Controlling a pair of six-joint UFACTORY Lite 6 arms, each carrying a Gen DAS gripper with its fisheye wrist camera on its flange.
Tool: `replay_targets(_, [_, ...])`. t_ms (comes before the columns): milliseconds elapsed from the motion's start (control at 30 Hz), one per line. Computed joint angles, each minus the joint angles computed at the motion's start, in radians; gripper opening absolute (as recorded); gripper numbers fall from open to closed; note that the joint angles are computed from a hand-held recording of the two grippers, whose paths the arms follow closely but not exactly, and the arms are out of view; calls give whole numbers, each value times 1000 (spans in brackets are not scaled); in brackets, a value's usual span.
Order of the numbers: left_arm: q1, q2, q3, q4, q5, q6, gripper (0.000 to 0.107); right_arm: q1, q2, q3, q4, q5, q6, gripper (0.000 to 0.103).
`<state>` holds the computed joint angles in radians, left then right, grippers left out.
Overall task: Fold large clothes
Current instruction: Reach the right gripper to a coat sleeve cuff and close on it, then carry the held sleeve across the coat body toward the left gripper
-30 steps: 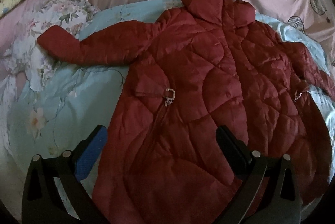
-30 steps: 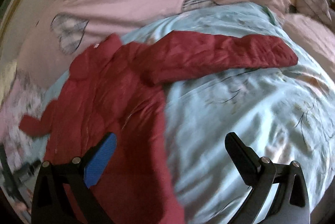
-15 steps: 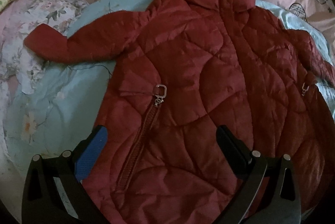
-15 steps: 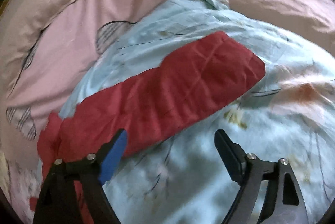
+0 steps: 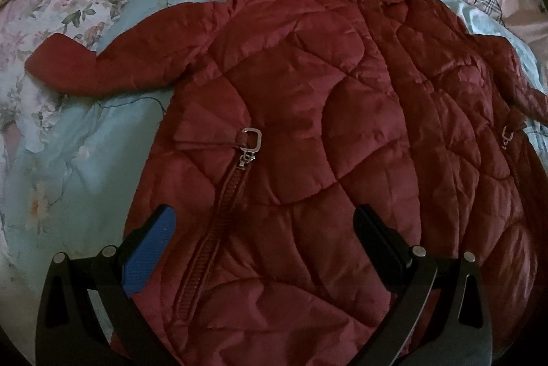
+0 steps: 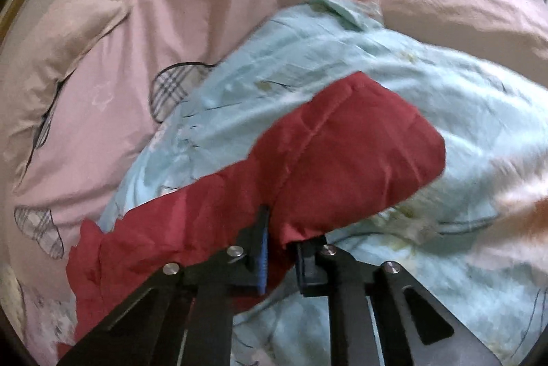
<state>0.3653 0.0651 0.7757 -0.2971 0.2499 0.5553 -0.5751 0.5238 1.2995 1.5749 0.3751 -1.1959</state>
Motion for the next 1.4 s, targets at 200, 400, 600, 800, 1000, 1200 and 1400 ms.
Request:
replay_targets(200, [29, 25, 27, -101, 39, 106, 103, 90, -131, -52, 9, -17, -61, 10])
replay_targets(400, [83, 18, 36, -249, 76, 256, 103, 279, -266, -71, -85, -26, 10, 9])
replay_targets(600, [136, 8, 49, -341, 117, 373, 103, 516, -271, -1, -198, -23, 169, 9])
replay_targets(800, [204, 31, 80, -431, 168, 489, 103, 759, -167, 141, -348, -51, 354, 9])
replay_targets(1000, [260, 133, 177, -458, 249, 529, 103, 943, 65, 369, -585, -61, 606, 9])
replay_targets(1200, [306, 205, 269, -459, 324, 528, 103, 1031, 287, 614, -699, 9, 734, 9])
replay_targets(1400, [318, 279, 399, -435, 401, 476, 103, 1088, 432, 793, -773, 64, 801, 9])
